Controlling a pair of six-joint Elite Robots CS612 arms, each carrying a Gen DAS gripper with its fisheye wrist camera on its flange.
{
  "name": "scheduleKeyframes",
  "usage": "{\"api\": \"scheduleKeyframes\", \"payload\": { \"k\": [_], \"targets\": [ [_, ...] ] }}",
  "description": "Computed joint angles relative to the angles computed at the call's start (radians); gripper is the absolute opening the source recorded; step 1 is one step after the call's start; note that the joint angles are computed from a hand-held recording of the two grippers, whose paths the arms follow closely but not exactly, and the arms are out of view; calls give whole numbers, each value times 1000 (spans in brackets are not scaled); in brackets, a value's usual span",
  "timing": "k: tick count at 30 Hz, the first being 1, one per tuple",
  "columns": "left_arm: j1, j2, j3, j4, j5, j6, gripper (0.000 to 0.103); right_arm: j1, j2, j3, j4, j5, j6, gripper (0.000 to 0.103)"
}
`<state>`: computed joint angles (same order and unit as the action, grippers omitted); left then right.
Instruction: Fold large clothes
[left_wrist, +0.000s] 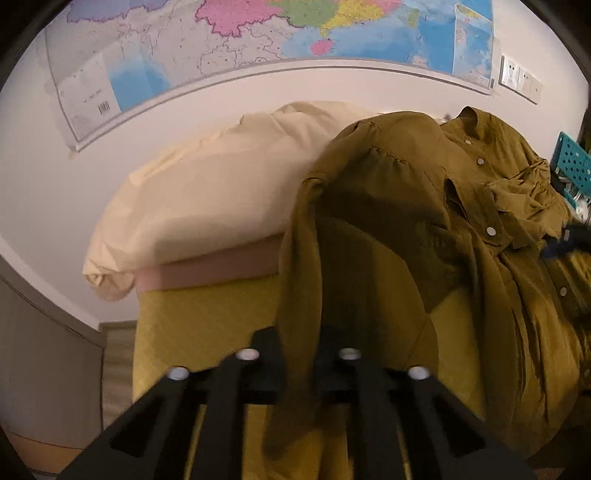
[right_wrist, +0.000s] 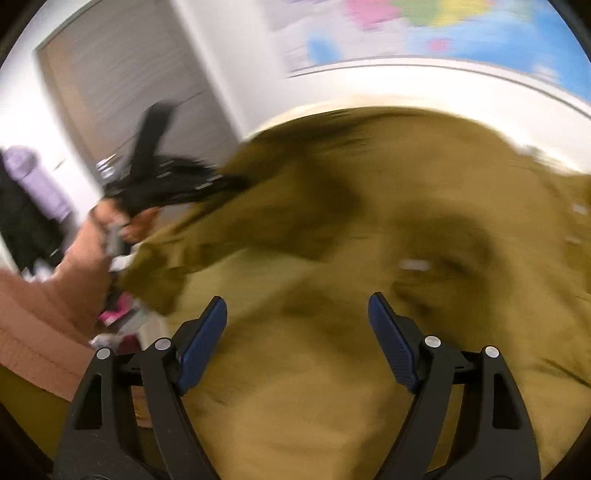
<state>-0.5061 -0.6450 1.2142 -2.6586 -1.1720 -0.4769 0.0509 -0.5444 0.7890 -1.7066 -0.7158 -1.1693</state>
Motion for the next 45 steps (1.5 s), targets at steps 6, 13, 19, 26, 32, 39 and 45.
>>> {"api": "scheduleKeyframes", "payload": {
  "k": [6, 13, 19, 26, 32, 39, 45],
  "targets": [
    [-2, -22, 18, -123, -103, 33, 3, 62, -19, 25, 210, 15, -164, 85],
    [4, -10, -33, -125, -204, 11, 3, 82, 5, -39, 563, 106, -371, 83],
    [4, 22, -100, -95, -243, 5, 3, 90, -39, 82, 302, 179, -153, 75],
    [3, 60, -191, -66, -304, -23, 4, 54, -25, 49, 313, 277, -79, 2],
    [-2, 85, -261, -90, -356, 12, 13, -21, -55, 41, 331, 344, -98, 2],
    [-13, 137, -355, -203, -429, 63, 58, -138, -48, 32, -373, 318, 556, 2],
    [-20, 176, -411, -156, -350, 92, 60, -175, 45, -105, -518, 67, 862, 2]
  ]
}}
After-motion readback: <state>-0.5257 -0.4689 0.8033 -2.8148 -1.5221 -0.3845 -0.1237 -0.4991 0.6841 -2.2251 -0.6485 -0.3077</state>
